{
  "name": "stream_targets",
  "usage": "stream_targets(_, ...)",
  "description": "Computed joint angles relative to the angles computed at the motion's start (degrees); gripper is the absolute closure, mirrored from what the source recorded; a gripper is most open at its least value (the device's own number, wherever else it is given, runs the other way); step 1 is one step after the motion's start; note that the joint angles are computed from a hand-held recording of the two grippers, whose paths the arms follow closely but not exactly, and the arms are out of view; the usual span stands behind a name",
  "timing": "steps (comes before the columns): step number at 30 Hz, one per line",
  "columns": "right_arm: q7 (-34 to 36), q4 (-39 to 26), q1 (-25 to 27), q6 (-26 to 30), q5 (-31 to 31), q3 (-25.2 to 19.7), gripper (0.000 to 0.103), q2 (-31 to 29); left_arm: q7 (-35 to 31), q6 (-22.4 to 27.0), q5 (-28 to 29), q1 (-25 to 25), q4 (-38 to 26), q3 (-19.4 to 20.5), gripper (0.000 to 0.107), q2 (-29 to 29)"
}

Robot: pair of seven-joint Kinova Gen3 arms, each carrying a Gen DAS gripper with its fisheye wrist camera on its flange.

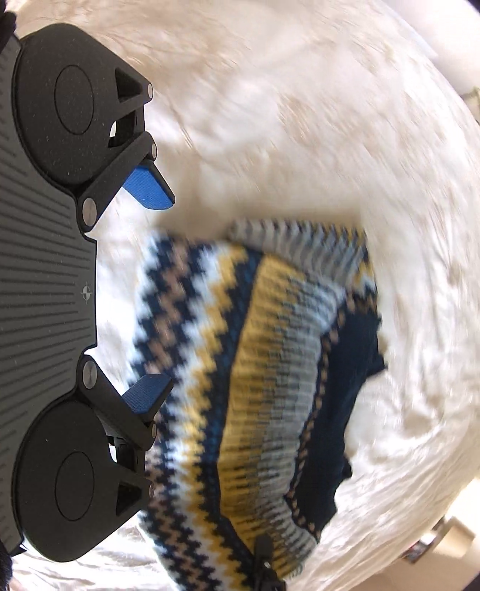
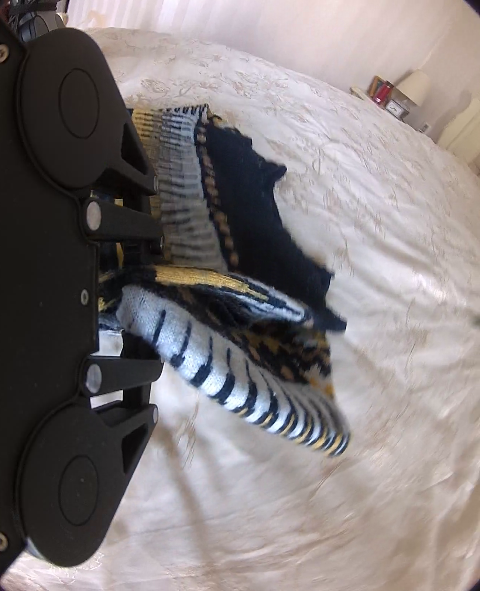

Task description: Fold small clothes

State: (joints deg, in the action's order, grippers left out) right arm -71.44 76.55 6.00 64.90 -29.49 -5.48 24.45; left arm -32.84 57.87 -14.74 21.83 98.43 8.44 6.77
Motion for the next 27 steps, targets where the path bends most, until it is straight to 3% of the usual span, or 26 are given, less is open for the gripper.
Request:
stream_targets(6, -5.6, -1.6, -9.0, -1.3, 5.7, -0.8, 0.069, -2.9, -6.9, -2.8, 5.3, -5.2, 7.2, -1.6, 0.011, -6.0)
stream_targets(12, -11.3, -3.3, -17.7, -2.5, 10.7, -2.1, 0.069, -2.2, -14.9, -4.0, 8.9, -10.3, 11.2, -2.8, 0.011, -10.1)
stream_targets(21, -20.2, -7.9, -32.4, 0.7, 25.0, -1.3, 0.068, 2.6, -21.7, -4.7, 12.2, -15.4, 13.8, -4.0, 0.011, -12.3)
stream_targets(27, -20.4, -7.4, -36.2, 0.4, 30.3, -1.7, 0.066, 2.6, -25.3, -5.1, 14.9, -17.2, 14.3, -4.8, 0.011, -11.6)
